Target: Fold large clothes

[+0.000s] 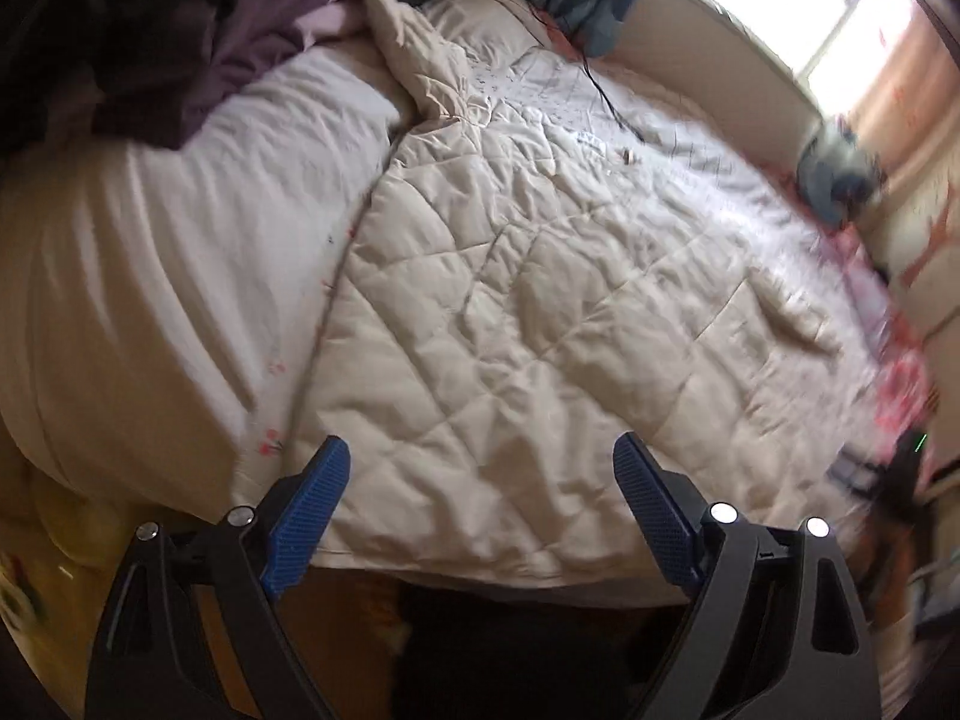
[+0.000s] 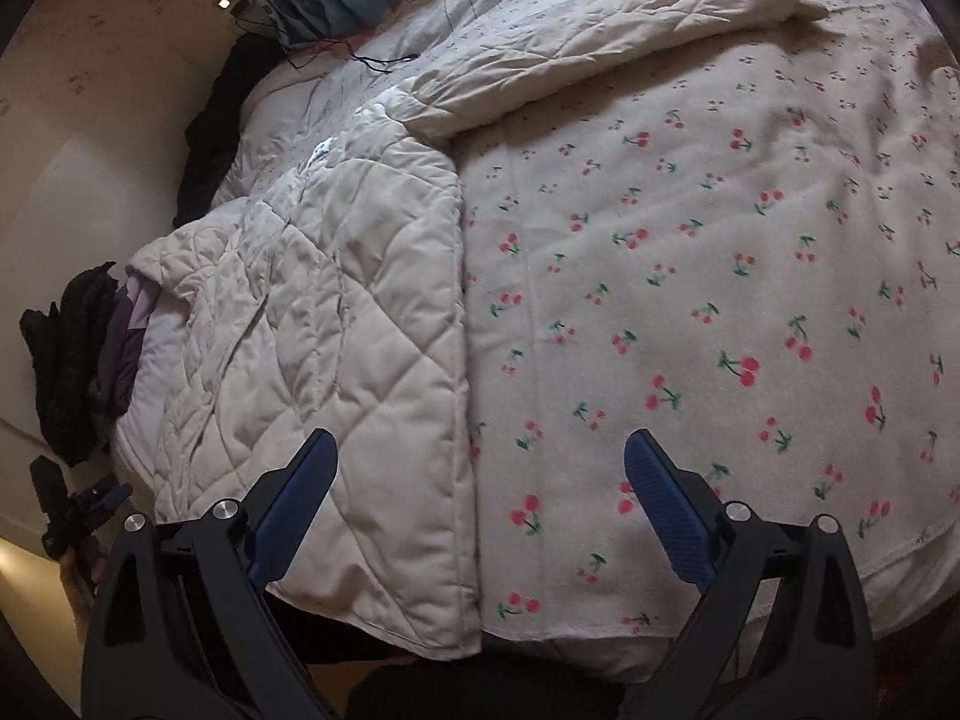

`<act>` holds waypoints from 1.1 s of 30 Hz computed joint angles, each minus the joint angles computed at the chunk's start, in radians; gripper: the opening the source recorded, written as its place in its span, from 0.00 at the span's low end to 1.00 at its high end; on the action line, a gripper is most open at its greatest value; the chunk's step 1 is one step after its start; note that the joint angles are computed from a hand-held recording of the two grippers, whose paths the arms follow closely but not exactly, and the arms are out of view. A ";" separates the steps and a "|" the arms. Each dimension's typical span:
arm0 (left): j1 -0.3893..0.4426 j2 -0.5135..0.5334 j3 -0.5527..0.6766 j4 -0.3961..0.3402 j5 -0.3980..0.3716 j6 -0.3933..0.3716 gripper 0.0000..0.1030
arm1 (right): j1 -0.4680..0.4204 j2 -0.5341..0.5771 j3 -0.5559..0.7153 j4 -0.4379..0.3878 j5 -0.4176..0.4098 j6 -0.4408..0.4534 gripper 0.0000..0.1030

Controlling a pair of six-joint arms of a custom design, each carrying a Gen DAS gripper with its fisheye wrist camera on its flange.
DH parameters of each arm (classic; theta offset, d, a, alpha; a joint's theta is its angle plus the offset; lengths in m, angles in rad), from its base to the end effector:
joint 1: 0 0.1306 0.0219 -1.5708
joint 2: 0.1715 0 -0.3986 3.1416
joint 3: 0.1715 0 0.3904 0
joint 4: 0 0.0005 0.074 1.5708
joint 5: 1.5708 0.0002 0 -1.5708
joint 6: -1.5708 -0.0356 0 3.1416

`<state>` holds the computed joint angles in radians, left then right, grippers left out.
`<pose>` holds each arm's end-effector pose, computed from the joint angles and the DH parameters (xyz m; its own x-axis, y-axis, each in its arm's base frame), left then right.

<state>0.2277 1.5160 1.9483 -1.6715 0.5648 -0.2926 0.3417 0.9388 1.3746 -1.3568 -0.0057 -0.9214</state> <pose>0.4491 0.0840 0.5916 -0.8880 0.0443 -0.4577 0.2457 0.8871 -0.3907 0.2496 0.0885 0.5651 -0.7231 0.5881 -0.3622 0.3929 0.7815 0.4846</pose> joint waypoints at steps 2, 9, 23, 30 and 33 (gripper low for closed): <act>-0.034 -0.006 -0.017 0.041 0.035 0.059 0.83 | -0.016 -0.034 -0.027 0.043 -0.023 -0.007 0.90; -0.259 0.009 -0.019 0.295 0.009 0.271 0.93 | -0.393 -0.094 -0.084 0.247 -0.182 -0.048 0.91; -0.405 0.236 0.153 0.350 -0.049 0.425 0.93 | -0.951 0.222 -0.047 0.545 -0.353 -0.038 0.88; -0.387 0.226 0.128 0.372 -0.091 0.407 0.93 | -0.961 0.322 -0.017 0.654 -0.352 0.011 0.24; -0.375 0.229 0.130 0.362 -0.080 0.425 0.93 | -0.944 0.324 -0.004 0.685 -0.322 0.024 0.22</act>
